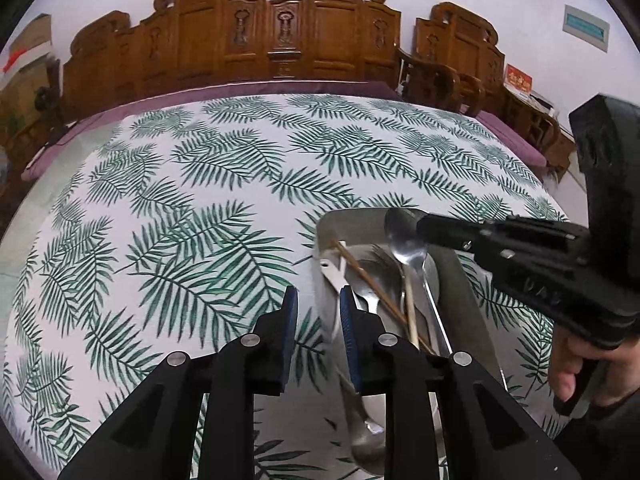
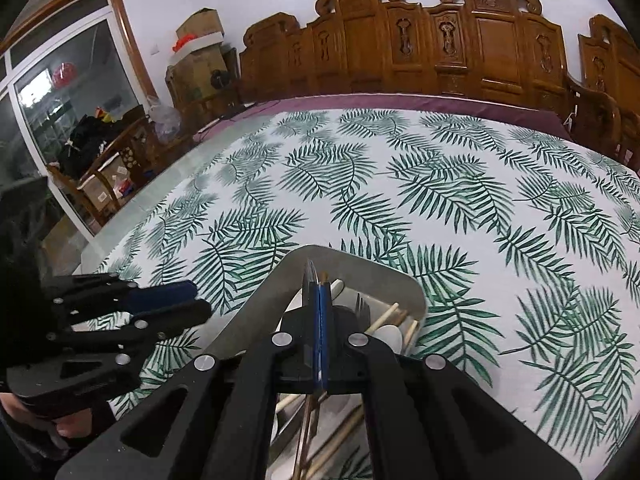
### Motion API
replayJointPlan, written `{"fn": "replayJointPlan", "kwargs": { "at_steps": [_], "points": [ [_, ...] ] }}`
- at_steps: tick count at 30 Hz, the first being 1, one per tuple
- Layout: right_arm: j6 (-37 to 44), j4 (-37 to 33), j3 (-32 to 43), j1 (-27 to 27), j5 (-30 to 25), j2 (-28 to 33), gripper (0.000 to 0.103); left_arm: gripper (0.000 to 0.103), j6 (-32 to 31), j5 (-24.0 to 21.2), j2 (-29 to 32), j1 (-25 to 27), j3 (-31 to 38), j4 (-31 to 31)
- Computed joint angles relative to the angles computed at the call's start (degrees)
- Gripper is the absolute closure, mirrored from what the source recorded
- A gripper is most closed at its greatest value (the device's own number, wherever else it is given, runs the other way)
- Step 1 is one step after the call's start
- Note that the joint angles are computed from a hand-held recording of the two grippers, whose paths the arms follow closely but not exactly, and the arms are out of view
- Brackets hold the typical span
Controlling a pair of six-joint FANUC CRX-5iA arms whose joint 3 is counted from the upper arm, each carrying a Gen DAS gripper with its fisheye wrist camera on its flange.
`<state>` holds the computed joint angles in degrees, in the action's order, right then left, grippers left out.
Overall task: Organize utensils
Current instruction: 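Carry the chopstick into the tray with the left tool while the right carries the steel spoon there, then open both tools to release the chopstick and steel spoon into the tray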
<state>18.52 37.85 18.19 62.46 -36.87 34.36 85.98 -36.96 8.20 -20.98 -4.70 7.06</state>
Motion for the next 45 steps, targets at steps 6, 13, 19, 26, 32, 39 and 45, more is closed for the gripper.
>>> {"fn": "replayJointPlan", "kwargs": {
  "at_steps": [6, 13, 19, 26, 32, 39, 45],
  "points": [
    [3.34, -3.93, 2.58, 0.04, -0.88, 2.03, 0.102, 0.083, 1.07, -0.19, 0.02, 0.07, 0.34, -1.17],
    [4.21, -4.11, 3.18, 0.41, -2.30, 2.74, 0.101, 0.082, 1.54, -0.30, -0.04, -0.08, 0.50, -1.60],
    [2.15, -1.36, 1.89, 0.61, -2.42, 2.16, 0.099, 0.076, 1.98, -0.34, -0.08, -0.13, 0.68, -2.18],
    [-2.11, 2.84, -1.68, 0.82, -2.29, -0.23, 0.099, 0.063, 2.95, -0.35, -0.41, -0.22, 0.76, -3.07],
    [-8.57, 8.39, -5.88, 1.89, -5.56, -3.38, 0.047, 0.020, 8.90, -0.61, -1.45, -1.10, 1.66, -7.96],
    [-16.66, 13.76, -11.11, 3.73, -9.69, -7.46, 0.002, 0.009, 9.68, -0.22, -3.20, -1.81, 0.94, -7.94],
    [-22.73, 15.73, -15.72, 6.27, -14.01, -11.66, 0.002, 0.008, 11.11, -1.14, -6.00, -3.68, 0.60, -9.34]
  ]
}}
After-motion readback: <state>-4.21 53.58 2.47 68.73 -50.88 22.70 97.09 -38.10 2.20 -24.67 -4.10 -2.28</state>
